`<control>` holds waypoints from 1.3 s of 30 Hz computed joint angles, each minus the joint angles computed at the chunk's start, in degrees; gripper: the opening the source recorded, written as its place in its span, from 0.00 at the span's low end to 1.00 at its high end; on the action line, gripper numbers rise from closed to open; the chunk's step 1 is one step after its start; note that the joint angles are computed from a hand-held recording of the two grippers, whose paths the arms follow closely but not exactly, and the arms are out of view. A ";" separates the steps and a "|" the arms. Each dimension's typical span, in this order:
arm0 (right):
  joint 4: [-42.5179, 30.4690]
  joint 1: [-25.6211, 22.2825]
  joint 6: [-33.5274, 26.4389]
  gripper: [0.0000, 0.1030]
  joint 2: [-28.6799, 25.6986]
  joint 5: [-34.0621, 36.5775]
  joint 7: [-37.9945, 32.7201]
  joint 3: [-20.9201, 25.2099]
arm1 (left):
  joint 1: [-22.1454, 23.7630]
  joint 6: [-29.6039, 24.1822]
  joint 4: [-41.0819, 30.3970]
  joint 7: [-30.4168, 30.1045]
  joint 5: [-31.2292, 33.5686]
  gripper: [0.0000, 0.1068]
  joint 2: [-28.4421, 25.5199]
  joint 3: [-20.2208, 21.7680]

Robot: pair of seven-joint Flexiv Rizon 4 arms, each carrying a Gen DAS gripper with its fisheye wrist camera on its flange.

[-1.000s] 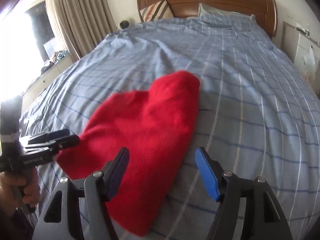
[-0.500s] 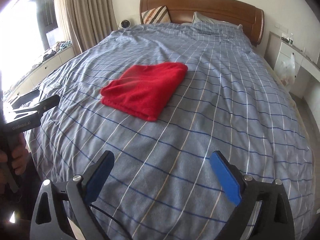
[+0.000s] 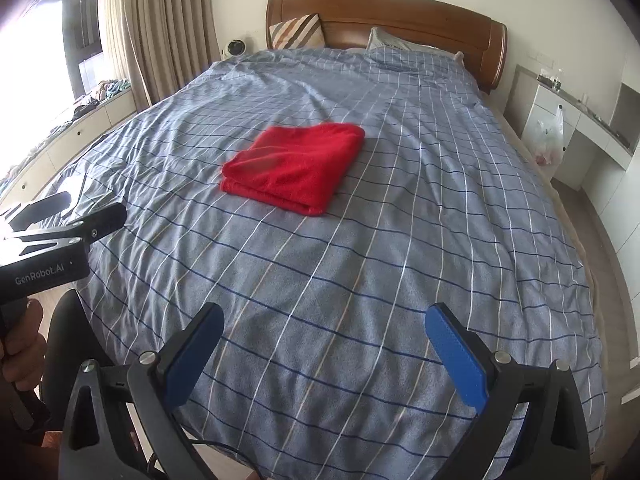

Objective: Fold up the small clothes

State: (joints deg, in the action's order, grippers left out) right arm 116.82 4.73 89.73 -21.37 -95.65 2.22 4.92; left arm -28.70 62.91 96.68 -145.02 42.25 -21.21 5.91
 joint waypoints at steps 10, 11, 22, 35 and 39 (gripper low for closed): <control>0.35 1.75 -1.68 0.99 2.28 2.59 0.34 -0.05 | -0.76 0.23 1.00 -2.17 3.53 0.96 2.40 -0.26; 0.22 1.97 -1.40 0.99 2.39 2.38 0.76 -0.30 | -0.65 0.25 1.03 -2.20 3.79 0.96 2.60 -0.43; 1.47 3.75 -6.08 0.99 5.00 2.18 1.77 -0.54 | -1.33 -4.19 -1.03 -5.18 7.84 0.96 1.90 -1.44; 2.33 4.83 -9.69 0.99 6.29 3.68 1.00 -1.17 | -1.43 -8.77 -2.28 -4.06 8.06 0.96 2.24 -3.13; 2.34 5.01 -9.64 0.99 6.28 3.90 0.84 -1.29 | -0.46 -6.70 -1.83 -2.55 6.12 0.96 2.22 -3.60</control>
State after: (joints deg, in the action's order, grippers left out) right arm 119.16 9.74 80.08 -15.09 -91.75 3.05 3.63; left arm -29.16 56.21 94.85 -147.57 48.38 -18.99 2.31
